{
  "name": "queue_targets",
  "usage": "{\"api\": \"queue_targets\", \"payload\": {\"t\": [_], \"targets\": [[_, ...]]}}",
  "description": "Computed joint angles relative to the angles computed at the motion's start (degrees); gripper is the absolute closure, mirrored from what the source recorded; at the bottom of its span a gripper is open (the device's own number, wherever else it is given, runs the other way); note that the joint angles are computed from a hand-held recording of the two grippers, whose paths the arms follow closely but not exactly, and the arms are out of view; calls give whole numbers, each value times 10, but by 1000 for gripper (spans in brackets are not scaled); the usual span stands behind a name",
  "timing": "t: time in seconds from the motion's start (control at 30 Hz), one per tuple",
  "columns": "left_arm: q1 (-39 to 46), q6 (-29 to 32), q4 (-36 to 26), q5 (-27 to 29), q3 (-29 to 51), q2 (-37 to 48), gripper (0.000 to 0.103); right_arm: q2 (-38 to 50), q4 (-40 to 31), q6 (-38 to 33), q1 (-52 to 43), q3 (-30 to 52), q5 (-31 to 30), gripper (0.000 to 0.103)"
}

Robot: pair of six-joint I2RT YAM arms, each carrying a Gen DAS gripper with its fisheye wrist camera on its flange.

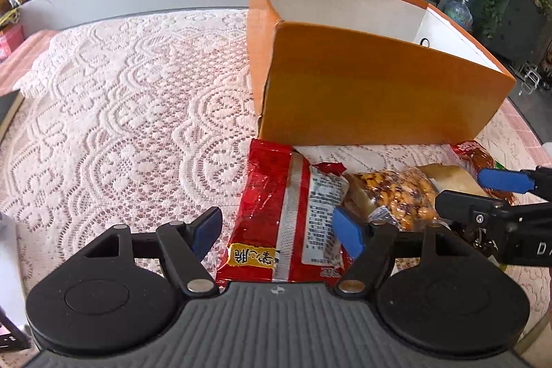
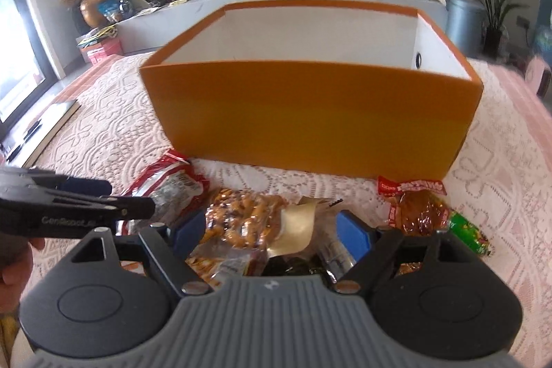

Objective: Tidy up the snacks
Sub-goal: 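Grasp the red-and-white bag with the left gripper while the right grasps the peanut bag, then lift both held bags and carry them over the orange box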

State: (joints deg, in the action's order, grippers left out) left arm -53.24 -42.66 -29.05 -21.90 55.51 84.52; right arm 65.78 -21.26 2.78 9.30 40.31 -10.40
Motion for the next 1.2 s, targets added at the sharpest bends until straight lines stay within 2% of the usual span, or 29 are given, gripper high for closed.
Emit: {"api": "queue_targets", "payload": {"t": [0.3,0.57,0.67,0.73,0.77,0.83,1.0,1.2], "targets": [[32,4,56,58,-29,-1,15,67,15,10,-9,20,-37,25],[11,30,43,24,-1,38,13,87,40,-7,-1,19,-45,23],[8,31,37,14,3,44,15,95,45,-19,8,20,-43,23],[9,29,40,18,0,39,19,109,38,-17,-3,29,-69,24],[8,28,39,17,1,40,19,117,33,-13,-9,34,-83,25],[2,28,36,9,4,43,20,134,26,0,-21,43,-108,37],[-4,25,35,0,4,46,20,140,9,15,-27,53,-124,52],[-10,2,29,-4,0,37,20,119,-2,26,-31,55,-131,56]]}}
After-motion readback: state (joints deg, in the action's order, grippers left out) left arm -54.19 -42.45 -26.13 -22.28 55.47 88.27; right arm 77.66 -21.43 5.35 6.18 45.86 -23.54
